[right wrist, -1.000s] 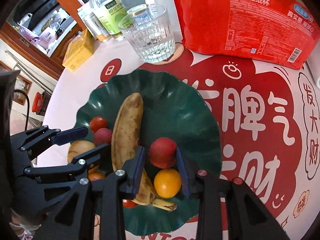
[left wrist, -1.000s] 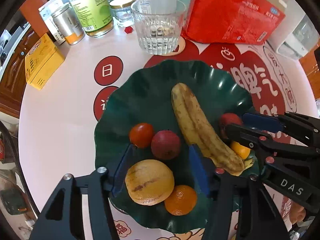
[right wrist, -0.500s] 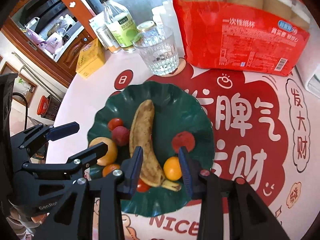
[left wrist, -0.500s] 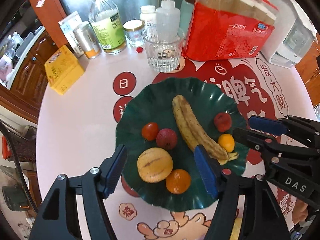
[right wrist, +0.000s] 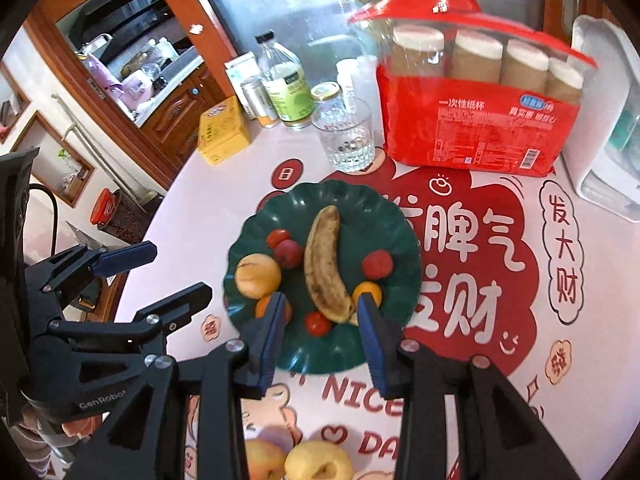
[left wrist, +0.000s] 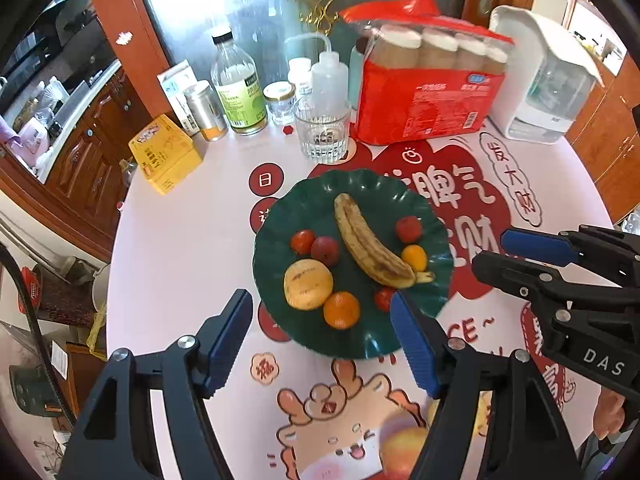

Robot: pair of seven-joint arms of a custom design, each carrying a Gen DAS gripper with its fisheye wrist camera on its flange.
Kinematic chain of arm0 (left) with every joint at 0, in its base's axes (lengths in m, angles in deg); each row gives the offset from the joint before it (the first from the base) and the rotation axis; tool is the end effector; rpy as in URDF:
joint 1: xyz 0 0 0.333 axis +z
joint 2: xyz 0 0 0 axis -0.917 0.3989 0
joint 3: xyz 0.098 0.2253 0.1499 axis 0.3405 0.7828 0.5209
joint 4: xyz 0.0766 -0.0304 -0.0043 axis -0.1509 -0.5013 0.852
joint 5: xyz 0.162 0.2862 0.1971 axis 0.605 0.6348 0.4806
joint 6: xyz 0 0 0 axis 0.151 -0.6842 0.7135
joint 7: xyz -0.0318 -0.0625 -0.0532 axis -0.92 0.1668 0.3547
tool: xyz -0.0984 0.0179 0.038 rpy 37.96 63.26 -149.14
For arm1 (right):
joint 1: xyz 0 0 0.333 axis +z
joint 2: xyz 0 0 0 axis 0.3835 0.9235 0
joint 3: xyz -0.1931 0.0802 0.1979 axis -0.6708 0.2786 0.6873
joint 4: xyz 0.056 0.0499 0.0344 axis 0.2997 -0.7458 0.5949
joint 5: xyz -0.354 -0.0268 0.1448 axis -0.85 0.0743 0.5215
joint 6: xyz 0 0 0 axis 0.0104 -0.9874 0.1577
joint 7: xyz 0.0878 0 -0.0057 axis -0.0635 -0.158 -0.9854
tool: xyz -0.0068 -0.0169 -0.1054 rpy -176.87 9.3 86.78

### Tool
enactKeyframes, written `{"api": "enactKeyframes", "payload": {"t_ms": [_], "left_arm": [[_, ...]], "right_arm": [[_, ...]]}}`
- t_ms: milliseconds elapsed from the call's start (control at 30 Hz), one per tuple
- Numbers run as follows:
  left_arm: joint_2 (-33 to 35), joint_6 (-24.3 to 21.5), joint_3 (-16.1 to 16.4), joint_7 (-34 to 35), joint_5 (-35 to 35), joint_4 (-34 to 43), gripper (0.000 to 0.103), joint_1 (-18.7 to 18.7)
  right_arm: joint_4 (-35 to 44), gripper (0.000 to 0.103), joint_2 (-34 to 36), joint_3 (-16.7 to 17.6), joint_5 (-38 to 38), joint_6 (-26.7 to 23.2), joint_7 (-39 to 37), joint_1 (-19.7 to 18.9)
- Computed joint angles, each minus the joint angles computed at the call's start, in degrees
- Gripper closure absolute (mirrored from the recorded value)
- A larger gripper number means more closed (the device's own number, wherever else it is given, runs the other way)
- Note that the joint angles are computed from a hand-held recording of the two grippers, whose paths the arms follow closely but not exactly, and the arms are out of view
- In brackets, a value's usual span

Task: Organize fruits
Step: 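Withdraw both tools from the plate back to the apple and pear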

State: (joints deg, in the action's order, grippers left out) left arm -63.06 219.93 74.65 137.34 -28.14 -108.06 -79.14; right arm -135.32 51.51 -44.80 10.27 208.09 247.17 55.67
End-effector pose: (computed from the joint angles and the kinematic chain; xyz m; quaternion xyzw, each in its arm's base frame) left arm 0.4990 -0.2269 0.4424 -0.4506 0.8657 -0.1853 0.1149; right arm 0.4283 0.4085 0.4233 -0.6145 0.7484 -0.0912 0.2322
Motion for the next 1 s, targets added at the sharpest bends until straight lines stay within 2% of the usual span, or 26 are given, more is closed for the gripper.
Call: {"api": "enactKeyframes", "payload": {"t_ms": [233, 567, 733, 800, 933, 1000], "left_arm": [[-10.43, -0.16, 1.26, 1.59, -3.3, -7.97, 0.024, -1.13], [-24.5, -1.07, 3.38, 2.28, -5.53, -18.36, 0.018, -3.7], [-30.72, -1.71, 3.71, 2.61, -5.92, -22.86, 0.018, -5.37], [-33.19, -1.03, 3.32, 2.21, -5.35, -24.88, 0.017, -5.71], [-39.1, 3.13, 1.54, -0.26, -2.75, -30.46, 0.013, -5.78], [-40.5, 3.78, 2.08, -1.05, -2.26, -31.91, 0.012, -6.65]], "right_arm": [[-2.35, 0.065, -5.77, 2.56, -1.99, -2.72, 2.28, 1.52], [-5.62, 0.044, -13.26, 7.2, -4.66, -6.59, 5.22, 2.56], [-8.13, 0.04, -16.57, 8.99, -4.73, -6.48, 6.28, 2.71], [-8.82, 0.038, -17.56, 9.76, -4.96, -6.91, 6.55, 2.74], [-10.12, 0.037, -18.94, 11.18, -5.58, -7.69, 7.0, 3.02], [-10.65, 0.036, -19.29, 11.88, -6.15, -8.21, 7.37, 3.19]]}}
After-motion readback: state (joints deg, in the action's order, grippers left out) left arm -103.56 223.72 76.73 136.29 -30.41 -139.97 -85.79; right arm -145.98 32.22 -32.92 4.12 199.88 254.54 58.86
